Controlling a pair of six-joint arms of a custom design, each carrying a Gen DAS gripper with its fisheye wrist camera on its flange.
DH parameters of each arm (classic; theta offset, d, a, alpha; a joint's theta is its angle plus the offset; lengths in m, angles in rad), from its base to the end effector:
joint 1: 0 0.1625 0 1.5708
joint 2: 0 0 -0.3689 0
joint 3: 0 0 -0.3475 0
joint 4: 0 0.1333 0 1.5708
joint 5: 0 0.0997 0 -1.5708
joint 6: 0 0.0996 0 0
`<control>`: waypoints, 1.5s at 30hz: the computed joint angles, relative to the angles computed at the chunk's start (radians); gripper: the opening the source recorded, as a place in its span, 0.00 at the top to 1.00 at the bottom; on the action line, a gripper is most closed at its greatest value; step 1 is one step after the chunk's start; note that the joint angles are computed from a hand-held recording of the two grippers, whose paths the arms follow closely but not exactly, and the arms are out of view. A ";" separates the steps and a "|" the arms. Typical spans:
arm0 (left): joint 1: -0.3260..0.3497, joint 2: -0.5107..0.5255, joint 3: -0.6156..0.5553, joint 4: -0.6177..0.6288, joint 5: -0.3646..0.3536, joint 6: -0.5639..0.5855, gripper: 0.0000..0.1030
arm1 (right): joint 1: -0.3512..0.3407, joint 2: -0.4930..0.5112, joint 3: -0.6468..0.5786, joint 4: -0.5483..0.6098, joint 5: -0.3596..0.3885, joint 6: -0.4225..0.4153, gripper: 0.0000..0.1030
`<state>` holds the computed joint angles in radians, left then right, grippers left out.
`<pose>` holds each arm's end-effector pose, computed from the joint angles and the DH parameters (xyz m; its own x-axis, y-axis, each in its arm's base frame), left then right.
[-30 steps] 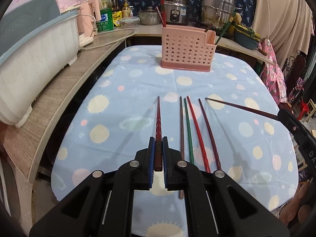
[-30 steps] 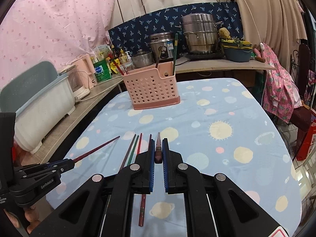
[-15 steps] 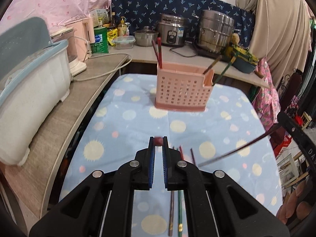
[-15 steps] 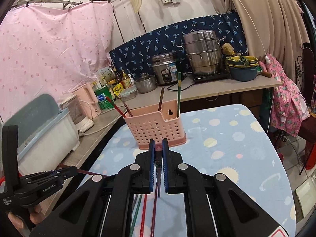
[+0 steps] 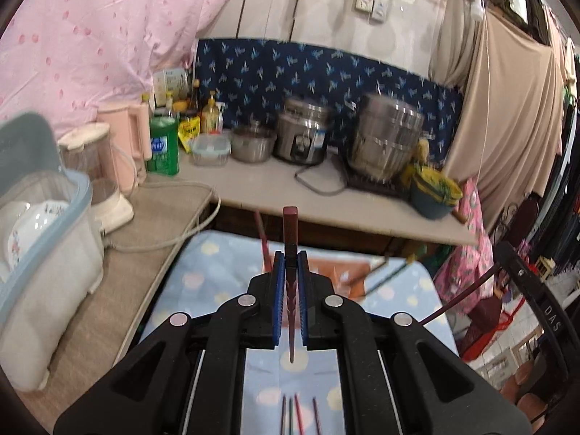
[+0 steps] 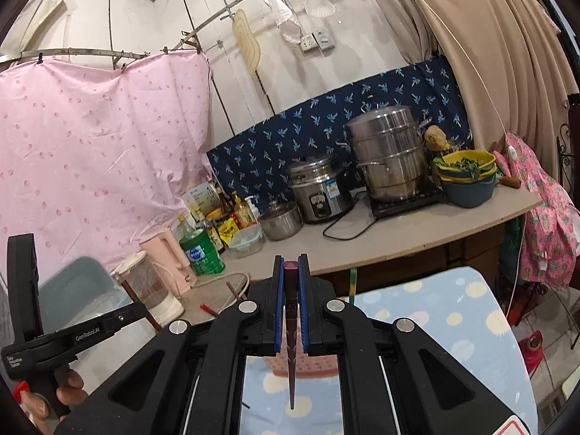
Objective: Organize utensils
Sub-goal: 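Lift both held chopsticks and carry them over the pink holder, then lower the chopsticks into the pink holder and open both tools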
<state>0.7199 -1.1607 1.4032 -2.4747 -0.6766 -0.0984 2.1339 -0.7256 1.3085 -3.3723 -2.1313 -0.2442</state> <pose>-0.3131 -0.5551 0.4294 -0.8275 0.1032 -0.5520 0.5145 0.5330 -0.6717 0.4308 -0.5318 0.2805 -0.9089 -0.0998 0.4049 -0.4162 0.2757 -0.8664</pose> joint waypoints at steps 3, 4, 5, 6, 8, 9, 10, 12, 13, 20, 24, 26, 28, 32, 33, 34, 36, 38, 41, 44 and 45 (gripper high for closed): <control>0.010 0.090 -0.121 -0.090 0.005 0.090 0.94 | -0.006 0.066 -0.142 0.033 0.020 -0.032 0.93; 0.012 0.111 -0.148 -0.117 0.007 0.114 0.94 | -0.007 0.087 -0.181 0.040 0.024 -0.040 0.93; 0.016 0.143 -0.188 -0.152 0.011 0.151 0.94 | -0.009 0.110 -0.225 0.053 0.027 -0.049 0.93; 0.022 0.173 -0.228 -0.174 0.010 0.176 0.94 | -0.014 0.138 -0.278 0.072 0.031 -0.057 0.93; 0.037 0.224 -0.295 -0.196 0.003 0.210 0.94 | -0.023 0.174 -0.345 0.094 0.039 -0.066 0.93; 0.044 0.247 -0.321 -0.208 0.003 0.226 0.94 | -0.029 0.195 -0.382 0.107 0.042 -0.071 0.93; 0.054 0.275 -0.354 -0.217 0.002 0.244 0.94 | -0.035 0.213 -0.414 0.122 0.042 -0.074 0.93; 0.070 0.307 -0.390 -0.213 0.001 0.257 0.94 | -0.049 0.247 -0.470 0.154 0.044 -0.071 0.93; 0.082 0.324 -0.412 -0.195 -0.002 0.250 0.94 | -0.057 0.256 -0.483 0.169 0.045 -0.064 0.93; 0.129 0.355 -0.414 -0.146 -0.027 0.211 0.93 | -0.102 0.296 -0.505 0.242 0.050 -0.029 0.93; 0.144 0.357 -0.390 -0.154 -0.035 0.209 0.93 | -0.116 0.300 -0.493 0.274 0.046 -0.017 0.92; 0.145 0.355 -0.375 -0.174 -0.025 0.219 0.93 | -0.117 0.294 -0.475 0.263 0.042 -0.015 0.91; 0.143 0.346 -0.356 -0.188 -0.014 0.229 0.88 | -0.115 0.282 -0.452 0.251 0.041 -0.018 0.90; 0.134 0.320 -0.315 -0.202 0.003 0.227 0.65 | -0.103 0.251 -0.400 0.228 0.043 -0.016 0.88; 0.130 0.310 -0.299 -0.209 0.006 0.230 0.65 | -0.100 0.245 -0.392 0.222 0.043 -0.019 0.86; 0.126 0.301 -0.285 -0.213 0.013 0.234 0.65 | -0.095 0.238 -0.378 0.211 0.041 -0.024 0.83; 0.114 0.277 -0.244 -0.224 0.029 0.244 0.64 | -0.086 0.217 -0.338 0.190 0.042 -0.028 0.81; 0.104 0.254 -0.210 -0.226 0.041 0.242 0.64 | -0.079 0.190 -0.289 0.180 0.045 -0.020 0.80; 0.088 0.206 -0.148 -0.215 0.054 0.217 0.63 | -0.066 0.153 -0.217 0.161 0.046 -0.014 0.79; 0.069 0.147 -0.065 -0.210 0.070 0.193 0.63 | -0.049 0.108 -0.124 0.134 0.044 -0.003 0.79; 0.063 0.128 -0.038 -0.202 0.077 0.184 0.63 | -0.044 0.092 -0.090 0.123 0.044 0.001 0.79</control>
<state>0.7827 -1.0326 1.3655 -2.6772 -0.5997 0.0855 2.0898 -0.6336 1.2186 -3.2489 -2.0869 -0.2434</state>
